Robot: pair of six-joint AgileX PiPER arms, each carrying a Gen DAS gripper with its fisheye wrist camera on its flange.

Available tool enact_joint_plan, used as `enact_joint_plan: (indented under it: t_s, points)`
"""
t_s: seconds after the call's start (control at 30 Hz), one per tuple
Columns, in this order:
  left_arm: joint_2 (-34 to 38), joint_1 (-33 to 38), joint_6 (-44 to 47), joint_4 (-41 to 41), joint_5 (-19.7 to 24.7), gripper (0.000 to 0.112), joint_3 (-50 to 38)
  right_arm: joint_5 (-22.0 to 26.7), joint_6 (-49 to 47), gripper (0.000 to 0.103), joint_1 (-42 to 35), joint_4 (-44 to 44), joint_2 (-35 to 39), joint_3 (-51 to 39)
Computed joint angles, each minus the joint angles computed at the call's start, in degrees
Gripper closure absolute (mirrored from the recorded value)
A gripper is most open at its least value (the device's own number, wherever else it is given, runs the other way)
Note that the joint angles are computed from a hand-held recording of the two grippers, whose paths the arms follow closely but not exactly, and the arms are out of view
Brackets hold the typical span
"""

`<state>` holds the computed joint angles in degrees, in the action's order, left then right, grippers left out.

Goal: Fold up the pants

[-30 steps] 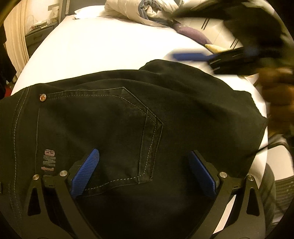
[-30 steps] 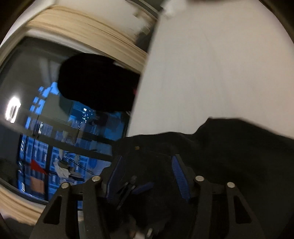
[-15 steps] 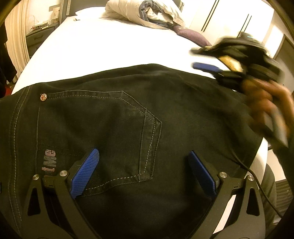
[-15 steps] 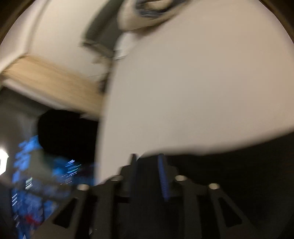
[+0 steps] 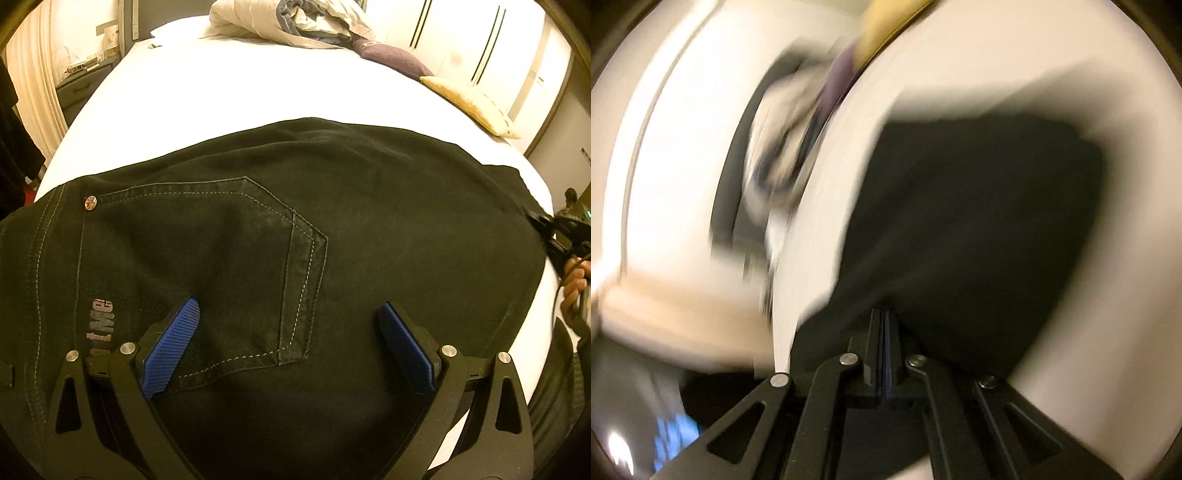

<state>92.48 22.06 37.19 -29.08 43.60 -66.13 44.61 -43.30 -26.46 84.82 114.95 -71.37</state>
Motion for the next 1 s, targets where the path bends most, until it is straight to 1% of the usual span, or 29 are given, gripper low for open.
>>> enact_joint_plan:
  t_s: [0.03,0.1,0.13,0.17,0.2,0.23,0.27,0.3,0.33,0.4,0.43,0.47,0.5,0.53,0.57,0.6,0.67,0.7,0.73,0.77,0.8,0.83,0.87,0.93,1.0]
  points:
    - [0.0,-0.2,-0.5,0.4,-0.2,0.013,-0.1,-1.2,-0.6,0.103,-2.9,2.2,-1.4,2.4]
    - [0.4,-0.6,-1.0,0.8,-1.3,0.013,0.3,0.9,-1.9,0.103,-6.8,5.0,-2.9,4.5]
    - [0.5,-1.1,-1.8,1.7,-1.7,0.013,0.2,0.2,-1.5,0.089,-6.9,4.3,-5.0,5.6]
    - [0.5,-1.8,-2.9,2.8,-2.1,0.013,0.3,1.8,-3.2,0.072,-8.1,5.6,-4.8,4.4]
    - [0.0,-2.6,-4.4,3.9,-2.2,0.013,0.4,5.7,-5.8,0.065,-7.3,9.1,-5.7,5.1]
    - [0.0,-2.9,-5.0,4.4,-2.4,0.013,0.4,9.9,-6.5,0.054,-7.3,10.4,-5.8,4.5]
    - [0.0,-3.3,-5.7,5.0,-2.6,0.013,0.3,13.1,-7.0,0.046,-5.2,10.9,-4.9,2.9]
    - [0.2,-3.5,-6.3,5.4,-2.7,0.013,0.2,15.8,-6.9,0.043,-1.6,9.2,-3.6,0.5]
    - [0.3,-3.8,-7.0,5.9,-2.6,0.013,0.0,16.8,-6.4,0.042,0.9,7.1,-3.0,-0.6]
    - [0.4,-4.1,-7.9,6.6,-2.5,0.012,-0.2,16.9,-3.4,0.042,4.9,2.7,0.5,-4.4]
    - [0.4,-4.3,-8.6,7.1,-2.3,0.012,-0.5,15.7,-1.1,0.042,6.6,1.1,2.1,-6.1]
    - [0.4,-4.5,-9.4,7.5,-2.0,0.012,-0.7,14.7,0.0,0.053,6.9,-0.7,4.4,-7.0]
    - [0.3,-4.6,-9.9,7.8,-1.9,0.012,-0.6,15.0,-0.4,0.07,5.4,-1.2,6.1,-7.5]
    - [0.2,-4.8,-10.4,7.9,-1.9,0.012,-0.6,14.0,1.1,0.103,4.5,-2.0,8.1,-9.7]
    - [0.0,-4.7,-10.4,7.8,-2.0,0.012,-0.3,13.5,1.1,0.103,2.3,-1.4,9.0,-9.7]
    - [-0.3,-4.6,-10.3,7.5,-2.1,0.012,0.0,11.6,-1.2,0.103,-1.5,1.5,8.2,-7.4]
    - [-0.5,-4.4,-9.9,6.9,-2.5,0.012,0.5,9.1,-3.5,0.103,-8.7,2.6,5.4,-3.5]
    - [-0.5,-4.4,-9.9,6.8,-2.6,0.012,0.6,9.8,-3.8,0.103,-11.6,3.8,4.5,-2.5]
    - [-0.5,-4.7,-10.4,7.3,-3.0,0.012,0.7,8.2,-2.5,0.083,-13.8,2.8,2.0,-1.0]
    - [-0.5,-5.1,-10.9,7.8,-3.5,0.012,0.8,7.2,-2.8,0.042,-15.8,2.4,-0.7,1.1]
    - [-0.6,-5.2,-10.9,7.6,-3.8,0.012,1.1,8.5,-5.3,0.03,-18.1,4.0,-2.7,3.7]
    - [-1.3,-5.1,-10.6,7.3,-4.1,0.012,2.1,11.2,-7.3,0.023,-19.5,5.2,-3.8,5.4]
    - [-1.3,-5.1,-10.6,7.1,-4.2,0.012,2.1,12.5,-7.8,0.023,-19.2,5.5,-4.5,6.5]
    - [-1.2,-4.8,-10.2,6.5,-4.0,0.012,2.0,15.4,-7.5,0.023,-18.8,2.7,-5.0,8.5]
    - [-1.0,-4.2,-9.2,5.8,-3.6,0.012,1.8,17.1,-6.3,0.023,-18.5,0.3,-3.8,8.3]
